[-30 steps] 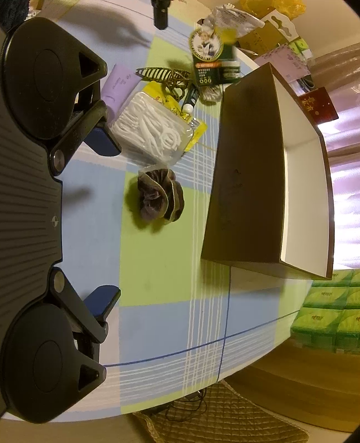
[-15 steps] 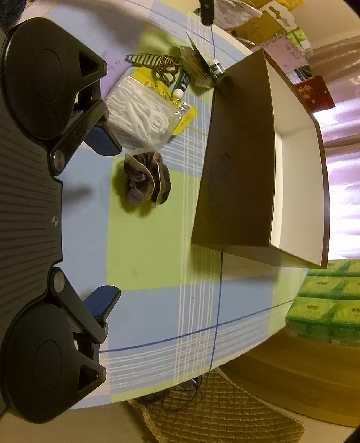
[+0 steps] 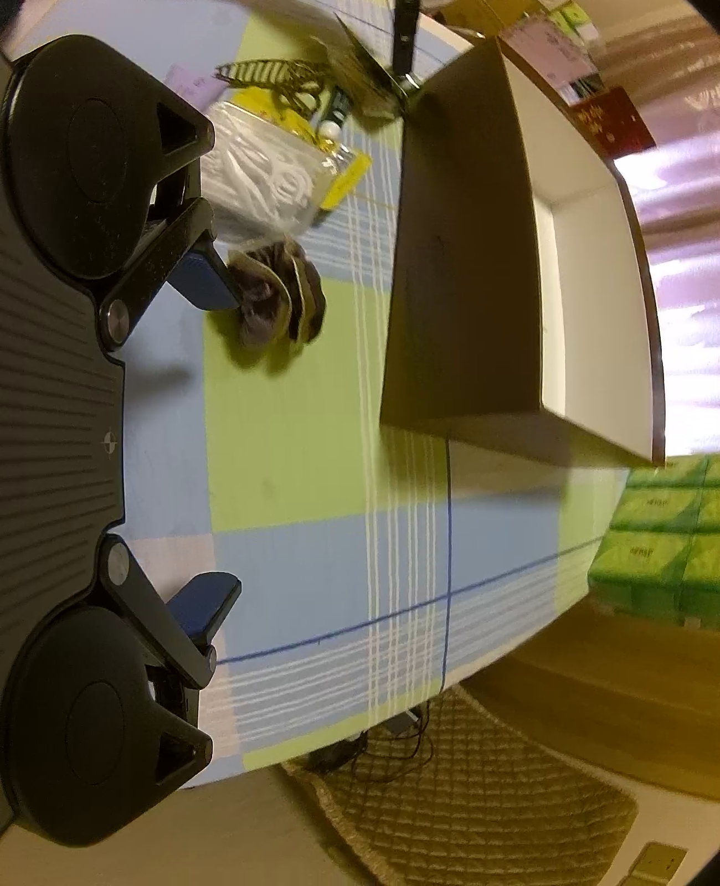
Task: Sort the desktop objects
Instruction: 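Grasp the green-labelled jar on its card with the left tool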
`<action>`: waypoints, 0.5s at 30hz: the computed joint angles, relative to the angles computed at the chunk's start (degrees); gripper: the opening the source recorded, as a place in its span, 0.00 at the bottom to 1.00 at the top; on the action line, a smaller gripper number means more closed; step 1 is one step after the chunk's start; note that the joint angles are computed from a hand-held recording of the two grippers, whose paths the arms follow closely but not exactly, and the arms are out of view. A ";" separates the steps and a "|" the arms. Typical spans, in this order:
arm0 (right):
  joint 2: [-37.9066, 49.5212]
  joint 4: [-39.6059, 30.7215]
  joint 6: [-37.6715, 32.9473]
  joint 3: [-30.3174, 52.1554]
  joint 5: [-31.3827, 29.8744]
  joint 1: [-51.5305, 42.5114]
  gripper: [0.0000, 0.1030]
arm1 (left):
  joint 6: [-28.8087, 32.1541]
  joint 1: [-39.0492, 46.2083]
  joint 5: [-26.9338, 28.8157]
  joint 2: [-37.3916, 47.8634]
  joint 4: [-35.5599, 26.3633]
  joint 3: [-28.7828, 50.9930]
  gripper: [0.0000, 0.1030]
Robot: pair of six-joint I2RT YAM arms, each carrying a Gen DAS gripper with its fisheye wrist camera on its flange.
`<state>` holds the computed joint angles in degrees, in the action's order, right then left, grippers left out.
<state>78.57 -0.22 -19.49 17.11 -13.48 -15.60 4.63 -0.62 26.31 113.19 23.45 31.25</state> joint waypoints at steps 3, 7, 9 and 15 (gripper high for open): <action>0.32 -0.37 1.00 0.66 -0.34 -0.95 0.95 | 0.46 0.05 1.31 3.36 0.35 1.83 0.31; 1.37 -0.92 2.72 1.52 -1.11 -1.19 0.95 | 0.07 -0.30 1.73 4.50 3.91 0.82 0.29; 2.04 -0.97 3.46 1.83 -2.17 -1.27 0.95 | -0.30 -0.38 1.39 3.28 6.05 -1.02 0.28; 3.84 1.11 2.85 1.22 -5.12 0.27 0.95 | -3.96 0.57 -0.92 -5.77 11.20 -9.55 0.28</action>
<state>82.42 0.89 -16.64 18.32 -18.60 -15.33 0.67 -0.05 25.38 107.42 34.66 21.70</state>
